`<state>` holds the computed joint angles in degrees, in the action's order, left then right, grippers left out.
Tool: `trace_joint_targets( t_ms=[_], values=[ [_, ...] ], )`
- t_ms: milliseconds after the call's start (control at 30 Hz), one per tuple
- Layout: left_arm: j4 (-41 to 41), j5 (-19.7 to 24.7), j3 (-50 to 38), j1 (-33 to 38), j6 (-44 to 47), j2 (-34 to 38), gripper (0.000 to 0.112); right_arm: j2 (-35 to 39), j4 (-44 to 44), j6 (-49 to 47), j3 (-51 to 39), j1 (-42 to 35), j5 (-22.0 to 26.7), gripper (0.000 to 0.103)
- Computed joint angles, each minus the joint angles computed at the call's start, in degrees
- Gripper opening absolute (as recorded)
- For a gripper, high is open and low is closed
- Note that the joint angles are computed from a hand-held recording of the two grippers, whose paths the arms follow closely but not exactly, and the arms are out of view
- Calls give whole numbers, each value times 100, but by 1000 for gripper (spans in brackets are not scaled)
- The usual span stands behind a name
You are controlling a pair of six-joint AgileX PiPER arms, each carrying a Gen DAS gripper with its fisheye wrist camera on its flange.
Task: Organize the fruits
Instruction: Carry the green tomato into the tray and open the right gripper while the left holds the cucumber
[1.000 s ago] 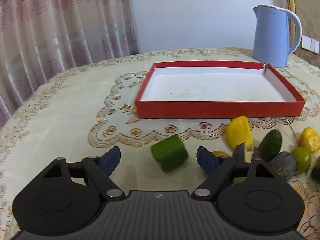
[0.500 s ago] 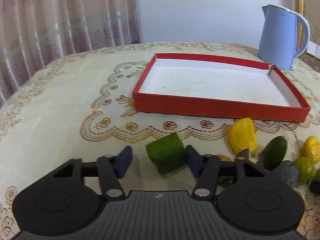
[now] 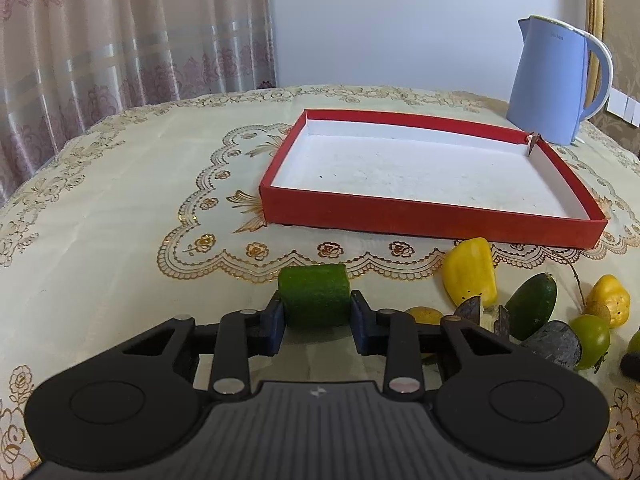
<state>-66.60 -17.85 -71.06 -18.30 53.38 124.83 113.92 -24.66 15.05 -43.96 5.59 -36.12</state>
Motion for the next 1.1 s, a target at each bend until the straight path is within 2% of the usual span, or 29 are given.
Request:
trace_joint_targets(
  t_ms=[133,267,400,467,600,667,800,867,1100],
  values=[
    [317,-134,153,-10,-300,-89,32,-104,-60,-64,-205,-21,54,34],
    [926,-308,387,-39,-794,-273,32,-8,-359,103,-892,-96,245,34],
    [1405,-441,545,-62,-1195,-446,32,493,-979,947,-2201,-130,895,34],
    [1503,-497,554,-78,-1250,-492,32,825,-1039,1022,-2831,-58,1237,34],
    [1671,-461,455,-48,-1312,-515,32,1531,-1498,1522,-4087,67,2062,34],
    [1692,-410,376,-25,-1306,-487,32,1773,-1878,1920,-4457,94,2295,34],
    [1622,-299,229,30,-1204,-401,32,2109,-2298,2400,-4846,111,2565,34],
    [1440,-237,121,51,-1008,-330,32,2184,-1888,2031,-4854,128,2598,34],
    [772,-167,-145,15,-233,-220,32,2406,-1824,2178,-5003,74,2575,34]
  ],
)
